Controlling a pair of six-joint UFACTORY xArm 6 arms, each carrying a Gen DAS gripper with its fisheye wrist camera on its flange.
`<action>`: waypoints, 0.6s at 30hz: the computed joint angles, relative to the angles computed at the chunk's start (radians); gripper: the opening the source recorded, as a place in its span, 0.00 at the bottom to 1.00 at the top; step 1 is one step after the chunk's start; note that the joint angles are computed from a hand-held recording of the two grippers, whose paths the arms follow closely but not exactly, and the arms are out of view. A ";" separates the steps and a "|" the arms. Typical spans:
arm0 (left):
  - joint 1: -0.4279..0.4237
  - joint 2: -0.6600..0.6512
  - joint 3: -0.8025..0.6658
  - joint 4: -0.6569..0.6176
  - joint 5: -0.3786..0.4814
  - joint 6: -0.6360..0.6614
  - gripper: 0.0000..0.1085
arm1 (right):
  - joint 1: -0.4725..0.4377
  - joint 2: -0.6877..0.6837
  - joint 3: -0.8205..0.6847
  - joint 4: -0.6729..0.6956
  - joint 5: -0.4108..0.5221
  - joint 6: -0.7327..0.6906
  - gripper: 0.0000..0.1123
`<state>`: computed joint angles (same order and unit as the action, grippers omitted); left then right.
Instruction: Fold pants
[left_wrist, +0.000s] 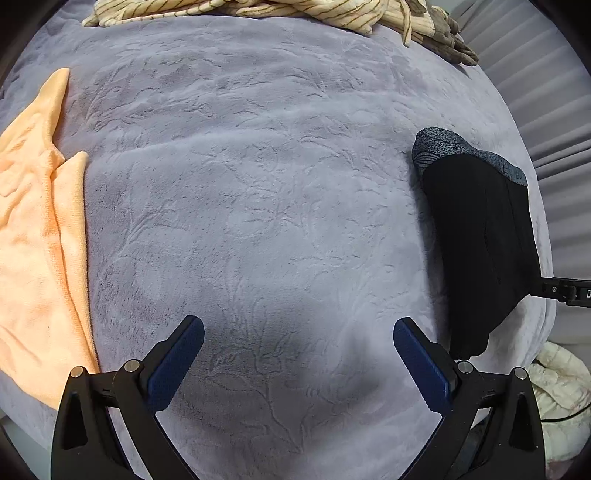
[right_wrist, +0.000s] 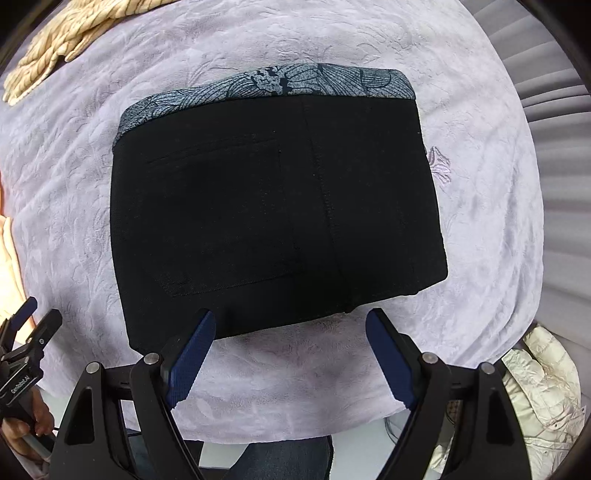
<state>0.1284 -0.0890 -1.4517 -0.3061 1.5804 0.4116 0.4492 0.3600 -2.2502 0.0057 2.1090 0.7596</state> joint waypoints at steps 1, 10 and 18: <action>-0.001 0.003 -0.003 -0.002 0.003 0.003 0.95 | -0.002 0.003 -0.004 0.000 0.004 0.004 0.77; 0.002 0.015 -0.007 -0.010 0.006 0.019 0.95 | -0.002 -0.004 0.024 0.008 -0.003 0.028 0.77; 0.010 0.018 -0.001 -0.007 0.006 0.024 0.95 | 0.001 0.055 -0.063 0.015 0.028 0.024 0.77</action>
